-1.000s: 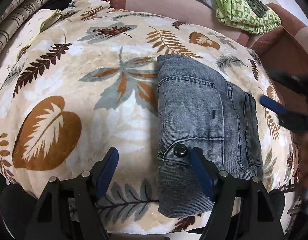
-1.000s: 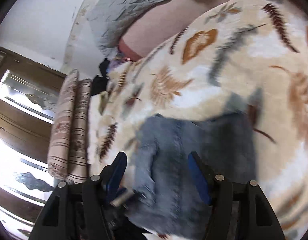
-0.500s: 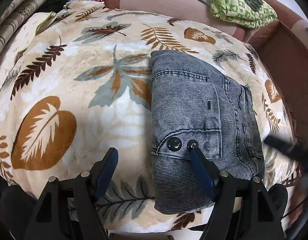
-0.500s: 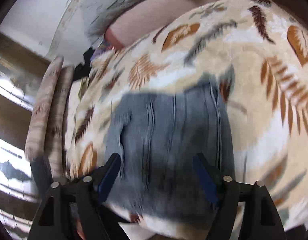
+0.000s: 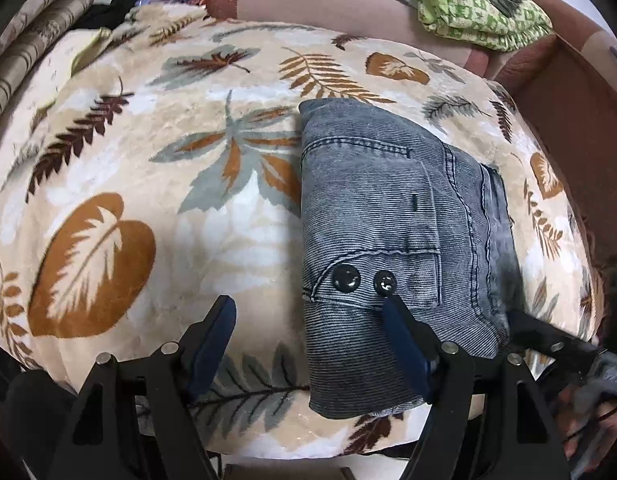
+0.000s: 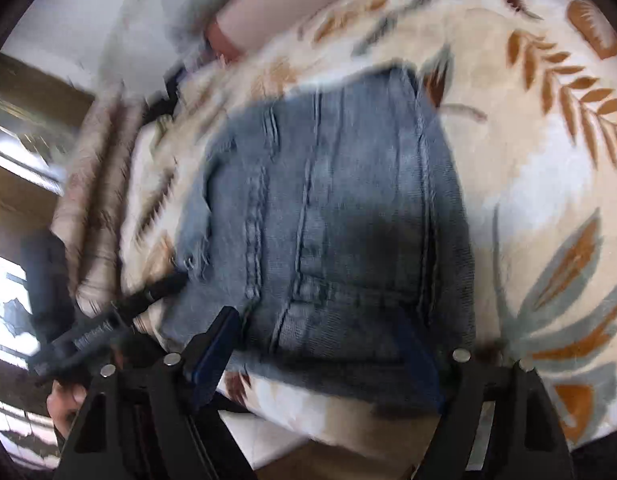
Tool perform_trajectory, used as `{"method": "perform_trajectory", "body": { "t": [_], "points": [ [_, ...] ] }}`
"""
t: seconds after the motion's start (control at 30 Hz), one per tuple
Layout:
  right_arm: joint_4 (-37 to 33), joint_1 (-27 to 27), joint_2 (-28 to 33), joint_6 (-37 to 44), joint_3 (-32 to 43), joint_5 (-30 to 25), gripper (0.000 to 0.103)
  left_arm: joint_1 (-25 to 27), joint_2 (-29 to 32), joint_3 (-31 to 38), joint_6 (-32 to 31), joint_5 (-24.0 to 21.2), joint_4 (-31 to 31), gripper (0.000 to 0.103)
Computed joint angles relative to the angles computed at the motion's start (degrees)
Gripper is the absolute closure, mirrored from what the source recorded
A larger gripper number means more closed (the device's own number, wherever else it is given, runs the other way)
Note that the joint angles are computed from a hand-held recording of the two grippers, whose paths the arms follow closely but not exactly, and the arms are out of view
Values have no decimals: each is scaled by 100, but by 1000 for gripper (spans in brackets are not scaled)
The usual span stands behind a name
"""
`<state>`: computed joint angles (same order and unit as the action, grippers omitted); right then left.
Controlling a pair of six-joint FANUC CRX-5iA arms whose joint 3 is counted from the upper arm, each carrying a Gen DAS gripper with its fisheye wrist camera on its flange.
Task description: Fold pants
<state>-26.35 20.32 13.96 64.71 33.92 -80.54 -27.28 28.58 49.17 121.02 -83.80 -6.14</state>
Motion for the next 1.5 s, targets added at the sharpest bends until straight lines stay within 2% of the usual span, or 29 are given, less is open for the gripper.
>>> {"method": "perform_trajectory", "body": {
  "t": [0.13, 0.3, 0.53, 0.77, 0.93, 1.03, 1.1, 1.17, 1.2, 1.33, 1.5],
  "points": [
    [264, 57, 59, -48, 261, -46, 22, 37, -26, -34, 87, 19, 26, 27],
    [450, -20, -2, -397, 153, 68, 22, 39, -31, -15, 82, 0, -26, 27],
    [476, -327, -18, -482, 160, -102, 22, 72, 7, 22, 84, 42, -1, 27],
    [89, -591, 351, -450, 641, -345, 22, 309, -57, -231, 186, 334, 409, 27],
    [-19, -645, 689, -482, 1019, -361, 22, 344, 252, 194, 70, 191, 483, 27],
    [276, -556, 1010, -514, 1325, -575, 22, 323, 447, 495, 22, 101, 469, 27],
    [3, -631, 1166, -613, 1473, -780, 22, 302, 611, 732, -40, -56, 437, 27],
    [-592, -779, 1093, -458, 1412, -686, 22, 290, 658, 754, -28, -41, 434, 27],
    [-672, -772, 1036, -363, 1374, -621, 21, 289, 669, 755, -14, -32, 439, 27],
    [-469, -744, 1056, -514, 1325, -673, 21, 273, 733, 828, -50, -36, 435, 26],
    [-658, -762, 1094, -434, 1353, -691, 21, 289, 808, 911, -16, -63, 440, 22]
  ]
}}
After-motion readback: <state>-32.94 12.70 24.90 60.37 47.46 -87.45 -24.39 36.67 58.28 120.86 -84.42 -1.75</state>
